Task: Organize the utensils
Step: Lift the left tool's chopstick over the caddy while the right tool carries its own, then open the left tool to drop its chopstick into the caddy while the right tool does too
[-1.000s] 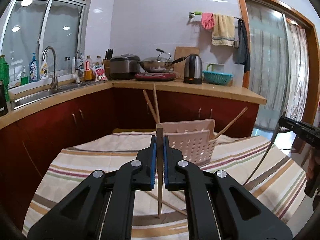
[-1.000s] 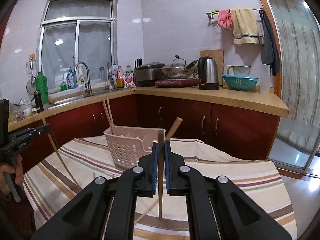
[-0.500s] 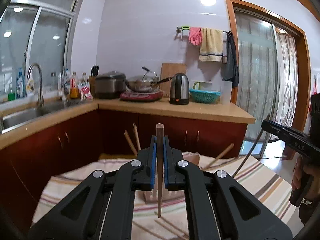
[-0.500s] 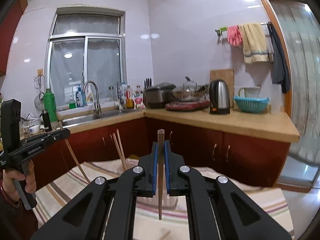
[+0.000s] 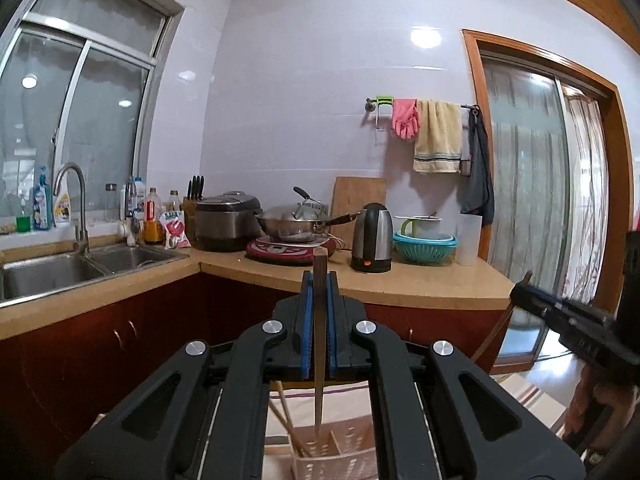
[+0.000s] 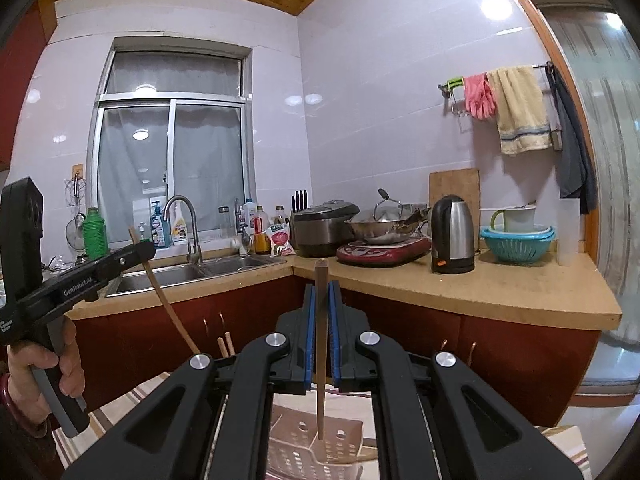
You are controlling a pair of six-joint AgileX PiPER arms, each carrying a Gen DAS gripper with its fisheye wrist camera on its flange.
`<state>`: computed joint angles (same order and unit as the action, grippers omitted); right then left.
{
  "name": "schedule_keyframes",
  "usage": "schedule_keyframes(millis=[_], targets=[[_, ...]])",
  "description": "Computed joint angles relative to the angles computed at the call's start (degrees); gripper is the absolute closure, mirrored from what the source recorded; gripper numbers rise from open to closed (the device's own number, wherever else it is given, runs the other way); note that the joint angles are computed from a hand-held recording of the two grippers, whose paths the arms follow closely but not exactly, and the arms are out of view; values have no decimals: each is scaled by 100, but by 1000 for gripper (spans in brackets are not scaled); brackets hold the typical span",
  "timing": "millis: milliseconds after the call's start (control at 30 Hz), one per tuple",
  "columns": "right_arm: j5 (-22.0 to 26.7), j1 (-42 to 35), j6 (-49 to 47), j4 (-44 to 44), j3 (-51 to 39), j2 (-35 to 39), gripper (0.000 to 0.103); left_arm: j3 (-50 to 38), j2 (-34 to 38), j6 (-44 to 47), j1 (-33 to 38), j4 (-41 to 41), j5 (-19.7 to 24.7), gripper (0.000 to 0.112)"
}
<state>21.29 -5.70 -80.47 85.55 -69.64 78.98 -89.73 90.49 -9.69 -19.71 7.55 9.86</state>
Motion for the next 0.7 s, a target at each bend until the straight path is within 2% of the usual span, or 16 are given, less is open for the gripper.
schedule_keyframes(millis=[200, 433, 533, 567, 667, 700], targets=[[-151, 158, 34, 137, -223, 722, 96, -259, 690, -99, 33, 46, 28, 106], [-249, 253, 313, 36, -248, 1292, 96, -369, 1367, 752, 200, -1061, 142, 106], [-266, 269, 695, -303, -291, 1475, 96, -487, 1620, 1265, 291, -1656, 392, 106], [-259, 272, 832, -439, -332, 1520, 96, -511, 1679, 1216, 299, -1627, 455, 106], [-376, 330, 999, -681, -303, 1549, 93, -492, 1758, 993, 283, -1387, 488, 90], [-442, 355, 950, -678, -264, 1524, 83, -419, 1736, 872, 271, -1250, 438, 77]])
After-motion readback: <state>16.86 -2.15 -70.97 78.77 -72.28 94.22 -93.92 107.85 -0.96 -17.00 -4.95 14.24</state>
